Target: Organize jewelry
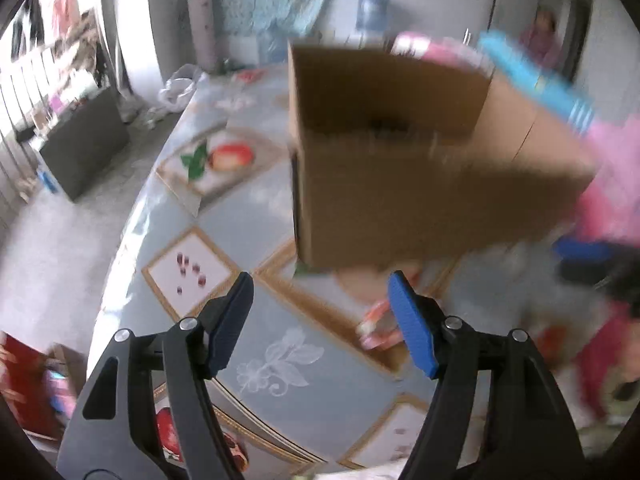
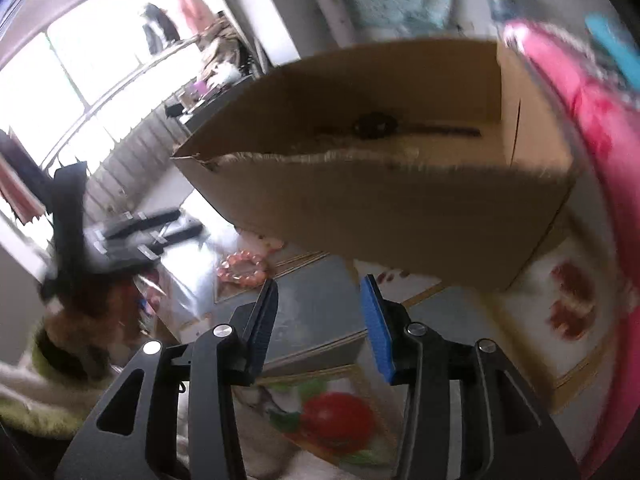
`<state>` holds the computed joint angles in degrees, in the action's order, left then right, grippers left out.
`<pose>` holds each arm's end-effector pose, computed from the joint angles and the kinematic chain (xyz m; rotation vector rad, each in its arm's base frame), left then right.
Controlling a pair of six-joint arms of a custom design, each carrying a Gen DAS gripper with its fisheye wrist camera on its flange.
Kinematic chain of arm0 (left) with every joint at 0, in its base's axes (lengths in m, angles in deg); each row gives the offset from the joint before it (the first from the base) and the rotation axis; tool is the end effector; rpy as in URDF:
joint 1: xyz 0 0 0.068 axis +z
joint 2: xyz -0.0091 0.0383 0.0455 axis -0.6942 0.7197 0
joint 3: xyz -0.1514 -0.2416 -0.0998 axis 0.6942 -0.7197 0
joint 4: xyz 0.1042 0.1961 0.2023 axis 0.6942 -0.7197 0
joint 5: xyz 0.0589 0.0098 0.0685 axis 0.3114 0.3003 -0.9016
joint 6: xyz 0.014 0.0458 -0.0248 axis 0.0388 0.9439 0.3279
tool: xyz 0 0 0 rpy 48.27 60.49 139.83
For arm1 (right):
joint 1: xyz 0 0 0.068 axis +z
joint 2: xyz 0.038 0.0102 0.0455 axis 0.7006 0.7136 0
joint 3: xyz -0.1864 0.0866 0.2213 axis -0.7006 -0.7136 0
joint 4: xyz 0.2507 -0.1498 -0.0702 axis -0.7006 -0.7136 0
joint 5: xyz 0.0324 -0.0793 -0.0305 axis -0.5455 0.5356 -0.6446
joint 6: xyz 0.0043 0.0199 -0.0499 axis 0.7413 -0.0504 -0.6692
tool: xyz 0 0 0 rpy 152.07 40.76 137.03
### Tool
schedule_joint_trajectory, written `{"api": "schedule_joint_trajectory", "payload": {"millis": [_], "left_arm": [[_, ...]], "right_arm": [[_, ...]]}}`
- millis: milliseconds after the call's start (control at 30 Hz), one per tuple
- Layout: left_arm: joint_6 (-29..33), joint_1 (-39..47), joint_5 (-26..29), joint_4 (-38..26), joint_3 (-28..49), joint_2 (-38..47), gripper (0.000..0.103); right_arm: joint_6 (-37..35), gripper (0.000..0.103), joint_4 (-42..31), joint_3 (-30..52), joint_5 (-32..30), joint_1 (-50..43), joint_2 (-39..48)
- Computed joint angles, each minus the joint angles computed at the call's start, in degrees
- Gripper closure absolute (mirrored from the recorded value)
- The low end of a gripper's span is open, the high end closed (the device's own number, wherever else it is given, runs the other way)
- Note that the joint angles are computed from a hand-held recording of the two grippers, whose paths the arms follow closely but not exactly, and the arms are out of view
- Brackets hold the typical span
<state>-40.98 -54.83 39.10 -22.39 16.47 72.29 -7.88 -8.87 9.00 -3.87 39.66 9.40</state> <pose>0.1901 -0.0354 0.1987 0.2086 2.4798 -0.0497 0.2026 0.0022 0.2021 -0.2947 2.4619 0.6382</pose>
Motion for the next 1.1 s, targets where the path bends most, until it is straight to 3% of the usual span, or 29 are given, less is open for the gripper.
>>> {"api": "schedule_joint_trajectory", "payload": {"millis": [133, 500, 767, 867, 933, 1100], "left_arm": [[-0.4, -3.3, -3.7, 4.9, -2.1, 4.3, 0.036], [-1.8, -10.1, -0.2, 4.5, -4.5, 0.9, 0.037], [-3.1, -20.2, 6.3, 9.7, -5.1, 2.4, 0.035], [-2.4, -22.7, 4.5, 10.0, -4.9, 2.4, 0.035], [-1.7, -21.7, 4.5, 8.6, -4.9, 0.3, 0.033], [2.5, -11.7, 10.3, 3.6, -6.5, -6.8, 0.021]], "right_arm": [[3.3, 0.06, 2.3, -1.0, 0.2, 1.4, 0.7], [5.6, 0.057, 3.1, -2.2, 2.0, -1.1, 0.7], [6.1, 0.052, 3.7, -2.7, 3.4, -3.5, 1.7], [6.1, 0.05, 3.9, -3.0, 4.7, -3.4, 1.9], [5.3, 0.046, 4.1, -3.4, 5.6, -3.6, 1.7], [4.0, 0.036, 4.9, -3.6, 6.1, -4.1, 4.6]]}}
